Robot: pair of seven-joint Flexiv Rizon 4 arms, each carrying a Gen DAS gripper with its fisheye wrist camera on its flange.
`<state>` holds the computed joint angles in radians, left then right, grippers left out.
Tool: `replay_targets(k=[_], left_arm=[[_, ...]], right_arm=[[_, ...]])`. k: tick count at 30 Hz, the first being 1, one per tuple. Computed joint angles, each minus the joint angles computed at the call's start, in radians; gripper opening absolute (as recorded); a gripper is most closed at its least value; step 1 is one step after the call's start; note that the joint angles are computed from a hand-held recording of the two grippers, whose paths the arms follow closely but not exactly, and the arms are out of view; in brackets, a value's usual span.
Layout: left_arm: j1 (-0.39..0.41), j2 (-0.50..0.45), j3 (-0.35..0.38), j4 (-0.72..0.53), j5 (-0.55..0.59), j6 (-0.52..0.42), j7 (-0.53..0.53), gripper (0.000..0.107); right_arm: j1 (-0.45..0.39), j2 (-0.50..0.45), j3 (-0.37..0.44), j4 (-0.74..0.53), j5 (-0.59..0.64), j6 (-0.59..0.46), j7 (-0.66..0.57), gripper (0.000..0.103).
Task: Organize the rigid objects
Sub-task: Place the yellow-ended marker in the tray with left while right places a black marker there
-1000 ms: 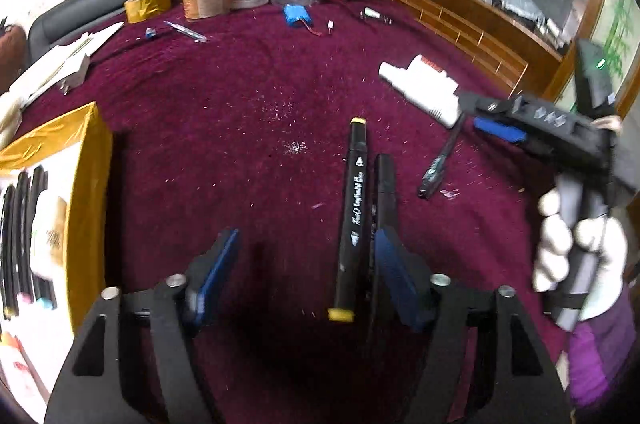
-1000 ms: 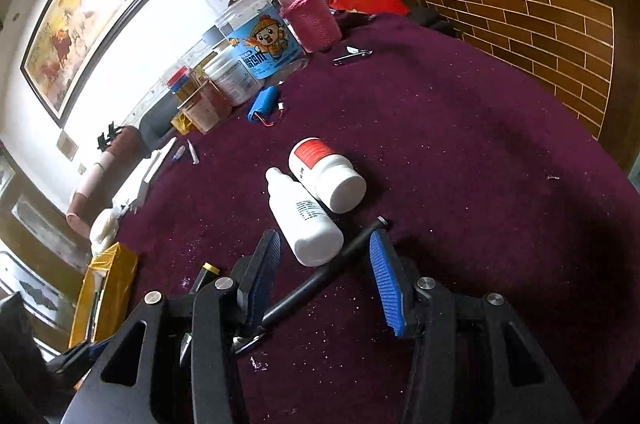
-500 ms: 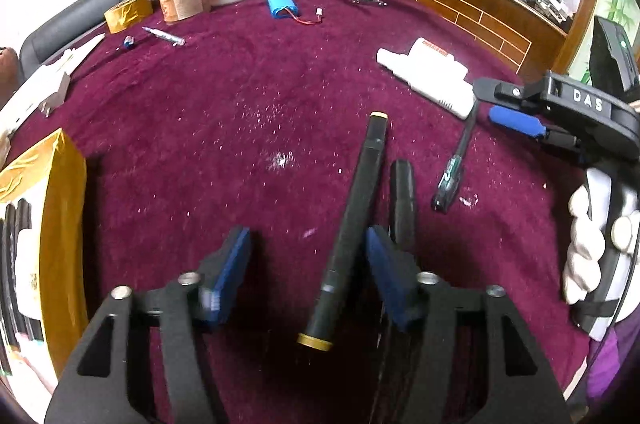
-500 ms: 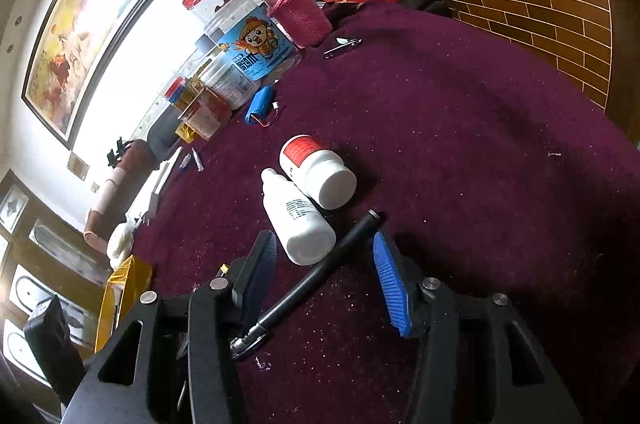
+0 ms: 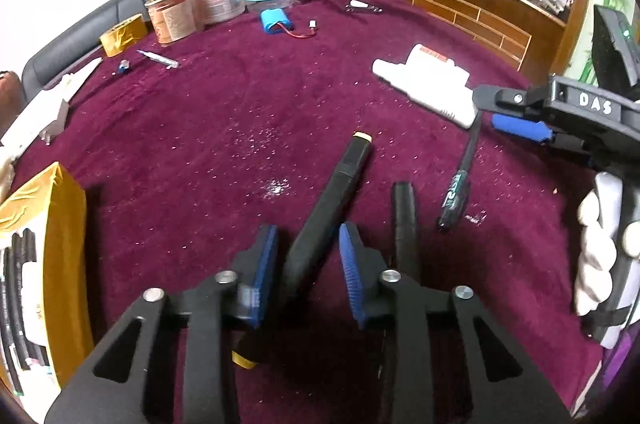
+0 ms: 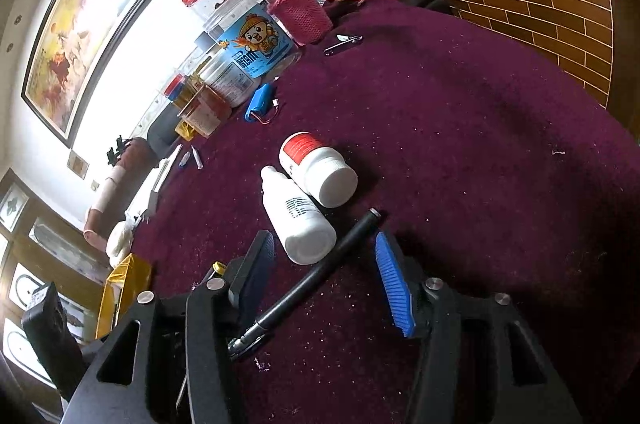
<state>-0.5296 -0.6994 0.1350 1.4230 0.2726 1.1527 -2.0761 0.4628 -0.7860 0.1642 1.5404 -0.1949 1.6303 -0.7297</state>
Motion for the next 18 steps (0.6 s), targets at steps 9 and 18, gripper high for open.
replay_targets(k=[9,18], left_arm=[[0.000,0.135,0.014,0.235,-0.026,0.252,-0.092,0.012],[-0.102,0.307,0.169,0.519,-0.078,0.535,-0.181,0.012]], right_arm=[[0.063,0.012,-0.084,0.004,-0.017,-0.025,0.023,0.049],[0.032,0.085,0.068,0.039,-0.055,-0.159,-0.101,0.049]])
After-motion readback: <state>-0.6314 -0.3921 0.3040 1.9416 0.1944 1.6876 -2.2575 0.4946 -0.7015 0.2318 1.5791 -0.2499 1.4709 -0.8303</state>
